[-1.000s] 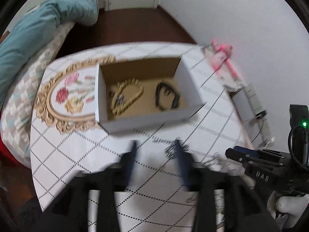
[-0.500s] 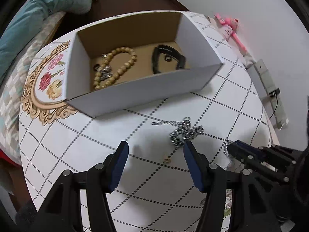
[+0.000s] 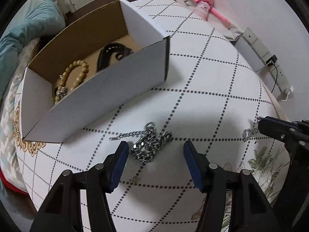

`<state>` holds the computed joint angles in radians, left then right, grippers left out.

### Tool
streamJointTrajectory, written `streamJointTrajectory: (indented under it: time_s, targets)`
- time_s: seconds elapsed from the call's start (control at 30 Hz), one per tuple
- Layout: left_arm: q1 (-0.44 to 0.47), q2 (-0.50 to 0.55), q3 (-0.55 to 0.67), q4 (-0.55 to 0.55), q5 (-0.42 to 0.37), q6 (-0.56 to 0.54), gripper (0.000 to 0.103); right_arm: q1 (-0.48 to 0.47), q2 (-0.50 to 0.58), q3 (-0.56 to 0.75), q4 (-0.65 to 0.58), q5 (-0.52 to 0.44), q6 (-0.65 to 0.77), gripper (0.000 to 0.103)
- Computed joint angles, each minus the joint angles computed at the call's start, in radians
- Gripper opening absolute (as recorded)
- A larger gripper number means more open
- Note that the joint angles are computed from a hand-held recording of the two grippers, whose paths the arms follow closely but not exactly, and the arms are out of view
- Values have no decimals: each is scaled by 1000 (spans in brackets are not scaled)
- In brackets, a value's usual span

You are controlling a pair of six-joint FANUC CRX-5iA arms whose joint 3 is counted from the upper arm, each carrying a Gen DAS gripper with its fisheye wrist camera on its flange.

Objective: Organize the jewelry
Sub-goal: 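Close the left gripper on the thick silver chain while the right gripper holds its chain, then carry both silver chains over the white box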

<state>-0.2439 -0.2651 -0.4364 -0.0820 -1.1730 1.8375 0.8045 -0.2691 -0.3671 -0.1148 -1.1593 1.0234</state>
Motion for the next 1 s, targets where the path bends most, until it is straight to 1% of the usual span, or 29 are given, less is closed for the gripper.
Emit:
streamJointTrajectory:
  time_s: [0.03,0.1,0.13,0.27,0.33,0.47,0.6,0.67,0.77,0.83,0.9,1.0]
  targets:
    - [10,-5,-7,14,10,-13,48,-1,0,3,-2,-3,1,6]
    - [15,-15,-14,23,25,-33,18,-7,14,1,-7,10,16,6]
    - [14,-15,-13,25,25,-39,15,-9,26,3,-11,18,22,6]
    - [50,-40,-42,69,38,-65,14,-2,31,22,-22,22,32,6]
    - [72,-70,-59,90,36,-62,8,-7,33,35,-29,23,44,6]
    - [119,-151,-86,155,32,-70,8,-30,27,76,-79,12,76,6]
    - [192,-250,-100,221,10,-102,8,-50,24,114,-116,6,103,6]
    - [219,-280,-95,245,1,-112,8,-58,20,131,-132,3,113,6]
    - [298,-344,-89,301,-26,-162,8,-67,13,169,-158,-3,129,6]
    - [325,-360,-79,328,-28,-176,8,-73,16,204,-175,-8,148,6]
    - [375,-379,-66,366,-37,-210,8,-79,26,252,-201,-12,173,6]
    - [417,-378,-34,401,-28,-242,8,-94,57,330,-255,-27,213,6]
